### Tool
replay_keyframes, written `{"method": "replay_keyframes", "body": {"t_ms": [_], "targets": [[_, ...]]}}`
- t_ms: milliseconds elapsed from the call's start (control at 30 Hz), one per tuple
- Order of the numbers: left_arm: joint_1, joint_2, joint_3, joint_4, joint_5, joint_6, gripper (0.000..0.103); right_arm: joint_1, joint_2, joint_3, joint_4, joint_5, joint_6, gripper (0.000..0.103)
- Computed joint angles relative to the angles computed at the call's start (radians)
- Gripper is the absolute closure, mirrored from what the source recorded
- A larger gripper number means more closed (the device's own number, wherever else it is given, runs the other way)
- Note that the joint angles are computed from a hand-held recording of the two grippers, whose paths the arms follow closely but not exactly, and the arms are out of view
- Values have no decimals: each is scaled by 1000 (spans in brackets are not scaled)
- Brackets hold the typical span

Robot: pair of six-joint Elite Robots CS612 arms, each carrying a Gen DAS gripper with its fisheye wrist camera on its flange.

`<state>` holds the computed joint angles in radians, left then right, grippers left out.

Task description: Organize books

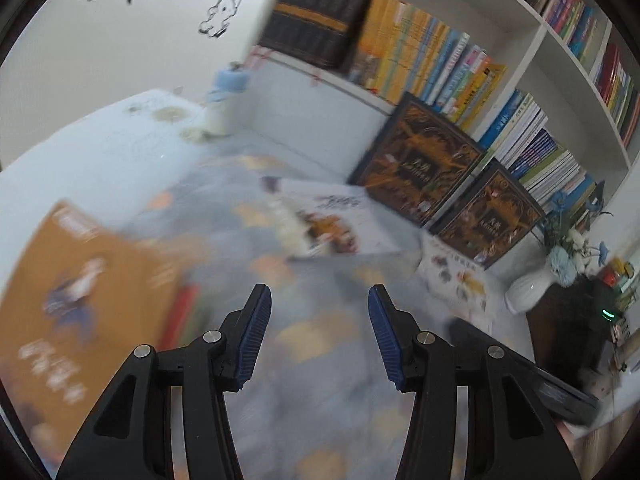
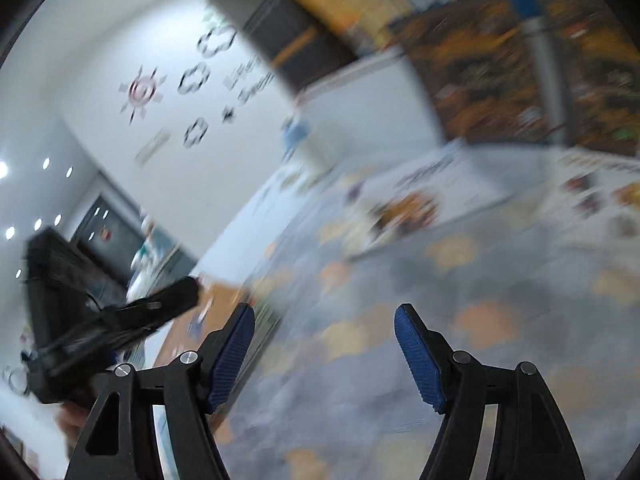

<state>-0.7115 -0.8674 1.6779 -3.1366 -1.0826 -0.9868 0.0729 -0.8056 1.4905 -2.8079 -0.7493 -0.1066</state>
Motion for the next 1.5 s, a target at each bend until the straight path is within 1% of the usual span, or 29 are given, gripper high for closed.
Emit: {"method": "replay_keyframes", "body": {"t_ms": [67,133,200,267,333,400,433,533,600,633,667,700,733,767,800,833,867,900,933,1000,1067,1133,1167,1233,1300,1400,1433,1467,1500], "targets": [[-2,44,-91,111,38,40,48,-21,3,-1,-76,-27,75,25],[7,81,-153,170,23,33,43,-37,9,-2,-128,-46,146,25],[30,122,-210,203,-58,-26,43,-52,26,-14,-157,-23,195,25],[52,162,-249,184,-110,-115,43,-52,56,-57,-139,-9,207,25],[63,187,-280,219,-91,-185,43,-45,80,-94,-104,-33,185,25],[75,212,-327,315,-56,-225,43,-34,121,-153,-97,-67,183,25],[78,221,-338,335,-35,-232,43,-28,157,-202,-92,-82,204,25],[86,247,-344,311,36,-221,43,-17,262,-357,-60,-77,282,25],[90,256,-351,352,86,-231,36,-6,327,-457,-47,-128,328,25],[95,260,-354,360,84,-217,36,2,352,-501,-21,-173,338,25],[96,266,-355,341,98,-177,36,9,383,-553,10,-201,349,25],[99,269,-359,337,87,-163,33,11,409,-590,24,-190,362,24],[101,271,-358,321,76,-149,31,15,425,-608,2,-197,356,24],[104,276,-357,281,57,-124,30,22,429,-618,15,-203,308,24],[108,281,-358,253,32,-100,30,23,432,-632,61,-166,258,24],[115,290,-362,188,-22,-40,30,21,437,-644,109,-88,205,24],[119,298,-371,154,-76,23,19,19,441,-650,186,0,161,24],[120,298,-375,161,-88,56,20,17,437,-647,220,47,122,24],[118,298,-380,180,-83,62,20,19,430,-642,257,65,91,24],[114,297,-384,200,-72,66,20,17,433,-642,272,111,81,24],[112,296,-383,200,-69,60,20,20,422,-626,241,75,83,26],[108,297,-390,217,-59,58,17,29,406,-593,127,-75,158,26],[108,301,-401,239,-53,64,16,28,407,-594,102,-119,193,26],[110,300,-402,251,-51,69,16,20,419,-615,92,-149,239,28],[111,300,-401,246,-54,69,15,18,424,-636,139,-199,230,28],[113,301,-399,237,-64,78,8,13,425,-635,123,-204,244,28],[113,301,-401,242,-65,82,7,13,424,-635,128,-204,233,24],[112,302,-406,251,-63,85,7,10,422,-632,137,-188,209,17],[111,303,-409,259,-61,86,7,11,423,-635,154,-159,178,13]]}}
